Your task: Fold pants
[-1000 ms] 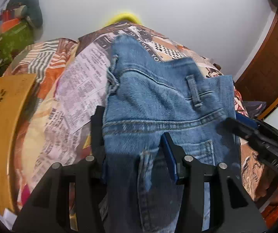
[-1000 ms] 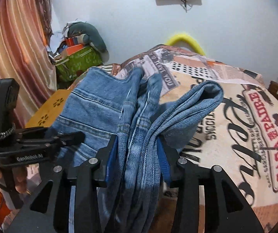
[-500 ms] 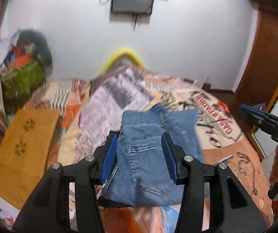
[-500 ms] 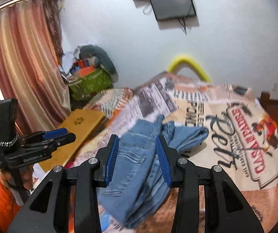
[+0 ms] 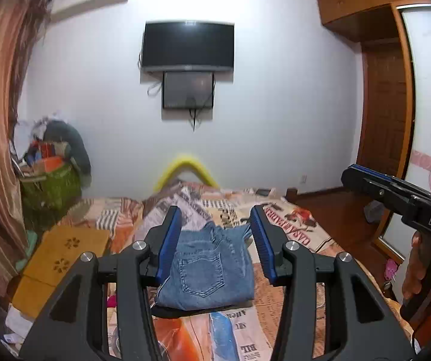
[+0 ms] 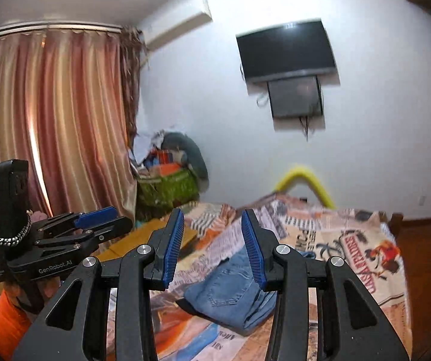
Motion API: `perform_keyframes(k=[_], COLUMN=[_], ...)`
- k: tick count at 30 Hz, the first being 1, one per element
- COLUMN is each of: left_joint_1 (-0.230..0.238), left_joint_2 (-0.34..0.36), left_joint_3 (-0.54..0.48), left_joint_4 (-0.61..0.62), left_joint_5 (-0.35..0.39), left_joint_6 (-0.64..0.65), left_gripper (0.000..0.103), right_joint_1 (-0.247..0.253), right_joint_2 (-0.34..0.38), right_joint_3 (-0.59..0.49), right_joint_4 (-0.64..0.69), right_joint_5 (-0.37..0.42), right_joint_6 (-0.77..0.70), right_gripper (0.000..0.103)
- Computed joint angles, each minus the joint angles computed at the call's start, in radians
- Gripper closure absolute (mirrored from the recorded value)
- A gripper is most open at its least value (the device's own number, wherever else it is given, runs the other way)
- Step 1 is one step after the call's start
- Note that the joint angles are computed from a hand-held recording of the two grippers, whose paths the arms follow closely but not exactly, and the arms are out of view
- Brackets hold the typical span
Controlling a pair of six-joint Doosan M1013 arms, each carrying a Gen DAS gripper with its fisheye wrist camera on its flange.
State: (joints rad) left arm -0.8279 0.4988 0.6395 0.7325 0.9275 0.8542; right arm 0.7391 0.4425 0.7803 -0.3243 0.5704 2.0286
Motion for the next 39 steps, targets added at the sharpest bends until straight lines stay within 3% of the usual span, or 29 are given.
perform_keyframes(k=[4,8,11,15,18,22,24,26,39], left_joint_1=[-0.05,-0.093,-0.114,-0.134,-0.143,-0.157,-0.158,-0.16,-0.159], left_joint_2=[-0.067,-0.102,-0.122,-0.129,-0.135,-0.138,-0.14,-0.146,-0.145], left_joint_3=[0.105,0.166,0.204,0.222,0.237,0.248,0.255,0.267,0.276], left_joint_4=[0.129,0.262,0.31,0.362,0.386,0.417,0.42,0.425,0.433], left_joint_5=[-0.037,-0.03,-0.037,-0.012,-0.008,0.013,0.009,0.004,-0.001], left_joint_6=[-0.134,-0.235,-0.284,-0.317,-0.331,-0.349,-0.355,-0.367,-0.39], left_gripper=[0.052,0.04,0.031,0.013,0.008,0.005,0.005,0.004,0.001], right_joint_1=[0.028,0.058,0.067,0.08,0.09,0.106,0.11,0.113,0.122], right_joint_2=[-0.058,-0.087,-0.103,-0.112,-0.118,-0.127,-0.129,-0.131,-0.134], right_joint_3=[0.093,0.145,0.176,0.191,0.202,0.216,0.222,0.229,0.238], right_joint_4=[-0.094,-0.237,-0.291,-0.37,-0.459,-0.545,-0.568,-0.599,-0.609], right_joint_5=[-0.069,-0.077,-0.089,-0.064,-0.051,-0.025,-0.021,-0.016,0.017], right_joint_6=[0.085,0.194,0.263,0.342,0.425,0.492,0.516,0.543,0.532], right_gripper=[0.065,0.063,0.048,0.044,0.021,0.017,0.005,0.003,0.001])
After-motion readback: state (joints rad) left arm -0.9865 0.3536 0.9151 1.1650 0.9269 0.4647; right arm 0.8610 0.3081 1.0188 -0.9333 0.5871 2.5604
